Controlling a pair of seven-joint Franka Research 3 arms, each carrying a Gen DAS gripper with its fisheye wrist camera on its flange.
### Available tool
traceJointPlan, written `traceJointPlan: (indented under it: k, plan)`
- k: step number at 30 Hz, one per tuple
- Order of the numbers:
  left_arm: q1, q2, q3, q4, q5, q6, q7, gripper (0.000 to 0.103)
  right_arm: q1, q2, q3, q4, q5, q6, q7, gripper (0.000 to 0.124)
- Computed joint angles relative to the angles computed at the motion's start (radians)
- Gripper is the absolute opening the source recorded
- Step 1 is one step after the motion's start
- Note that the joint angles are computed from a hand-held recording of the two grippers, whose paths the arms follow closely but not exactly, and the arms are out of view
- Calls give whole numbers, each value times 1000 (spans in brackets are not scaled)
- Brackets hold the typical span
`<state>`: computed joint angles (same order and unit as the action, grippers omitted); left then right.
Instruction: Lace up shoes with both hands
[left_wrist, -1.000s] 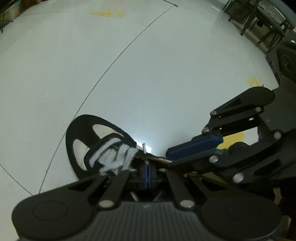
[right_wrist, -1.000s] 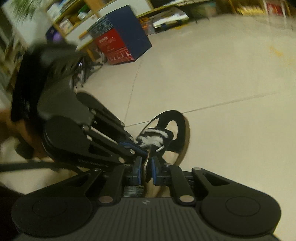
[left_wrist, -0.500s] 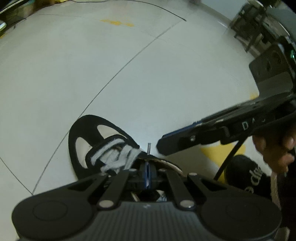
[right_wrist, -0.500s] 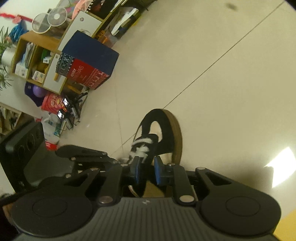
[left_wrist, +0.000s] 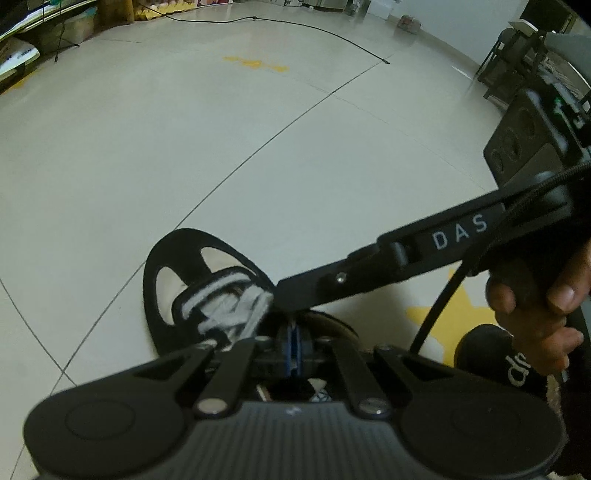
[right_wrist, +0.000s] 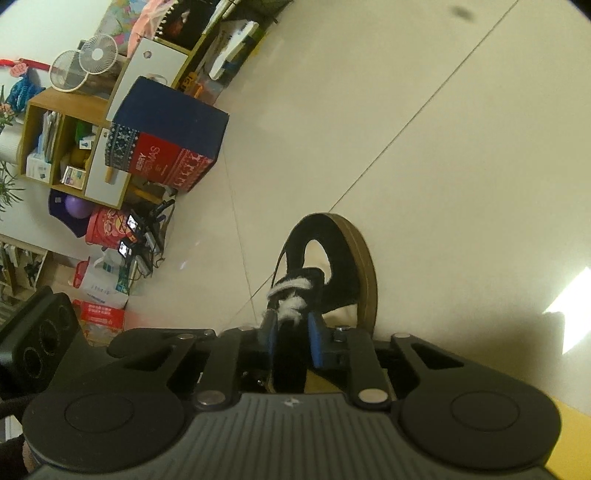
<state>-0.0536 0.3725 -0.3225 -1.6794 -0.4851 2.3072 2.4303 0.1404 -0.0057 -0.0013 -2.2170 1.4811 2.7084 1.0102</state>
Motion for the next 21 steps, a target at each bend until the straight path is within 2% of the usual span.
traceJointPlan:
  k: [2, 9, 16, 21]
  plan:
    - [-5, -1, 1, -2, 2, 5, -19, 4, 6, -5, 6, -3, -53, 37, 28, 4]
    - [0, -18, -2, -27, -11, 23, -1, 13, 18, -7, 9, -7, -95, 81, 16, 4]
    - [0, -37, 2, -46, -31, 38, -16, 22, 44, -6, 29, -15, -283, 181, 53, 4]
    - [18, -92, 13, -89, -66, 60, 32, 32, 65, -7, 38, -38, -464, 266, 76, 3]
